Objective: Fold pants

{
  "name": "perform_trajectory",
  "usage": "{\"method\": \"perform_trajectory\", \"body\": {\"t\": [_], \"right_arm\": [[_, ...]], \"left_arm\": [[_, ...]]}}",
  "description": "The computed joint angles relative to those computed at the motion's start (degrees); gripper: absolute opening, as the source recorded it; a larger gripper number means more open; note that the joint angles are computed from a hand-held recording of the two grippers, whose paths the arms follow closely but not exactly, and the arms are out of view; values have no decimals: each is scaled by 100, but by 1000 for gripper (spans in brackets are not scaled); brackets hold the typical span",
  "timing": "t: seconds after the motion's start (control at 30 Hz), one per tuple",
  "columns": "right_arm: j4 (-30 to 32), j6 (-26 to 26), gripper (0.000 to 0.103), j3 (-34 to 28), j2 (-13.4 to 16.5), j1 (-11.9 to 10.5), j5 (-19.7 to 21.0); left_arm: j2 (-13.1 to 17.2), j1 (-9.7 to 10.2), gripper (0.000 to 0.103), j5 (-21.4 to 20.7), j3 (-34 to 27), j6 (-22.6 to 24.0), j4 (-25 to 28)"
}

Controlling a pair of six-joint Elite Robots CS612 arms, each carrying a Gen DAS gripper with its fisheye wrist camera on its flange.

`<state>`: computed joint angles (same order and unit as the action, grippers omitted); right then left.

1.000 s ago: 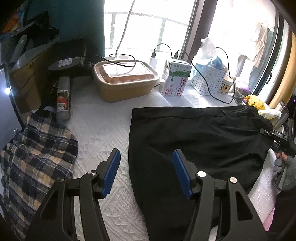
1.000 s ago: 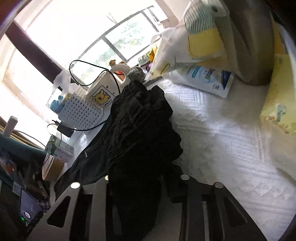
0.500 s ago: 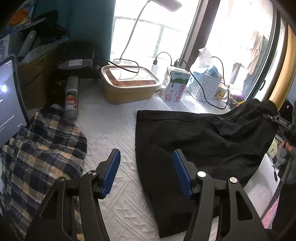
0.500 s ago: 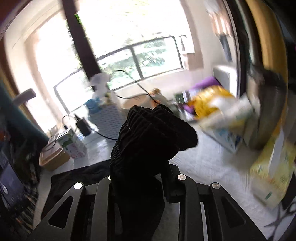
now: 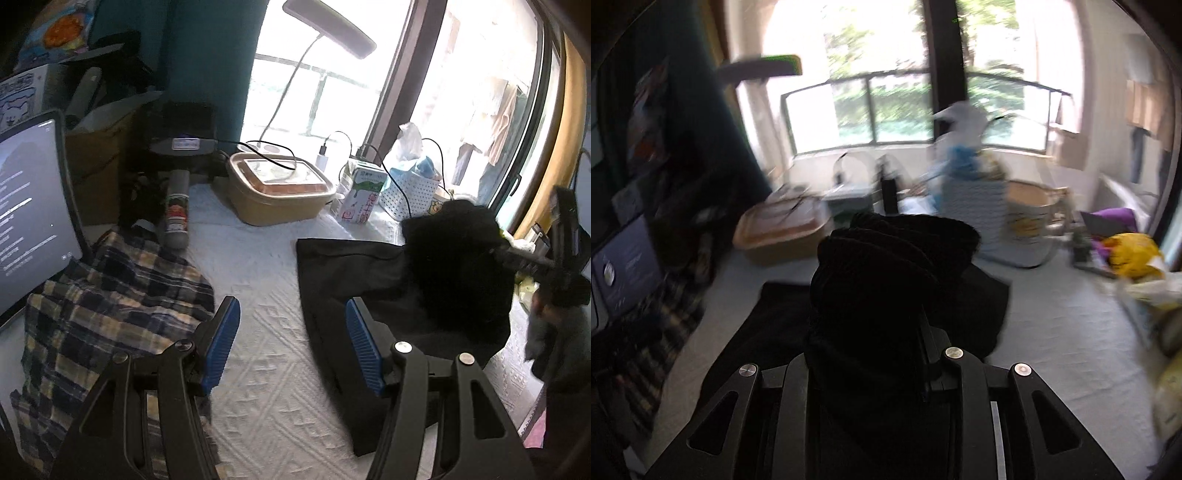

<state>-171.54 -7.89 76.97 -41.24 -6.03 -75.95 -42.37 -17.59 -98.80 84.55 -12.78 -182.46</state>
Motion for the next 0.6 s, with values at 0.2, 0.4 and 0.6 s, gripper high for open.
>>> {"method": "perform_trajectory", "body": {"t": [0.2, 0.4, 0.6], "right_arm": [[270, -410, 27, -192, 101, 264, 26], [519, -666, 27, -370, 162, 468, -108], [1303, -1506, 36, -270, 163, 643, -259]], "left_arm": [[-57, 94, 60, -8, 158, -167, -147], [-114, 162, 61, 71, 293, -308, -301], [-136, 173, 61, 83, 362, -341, -200]]}}
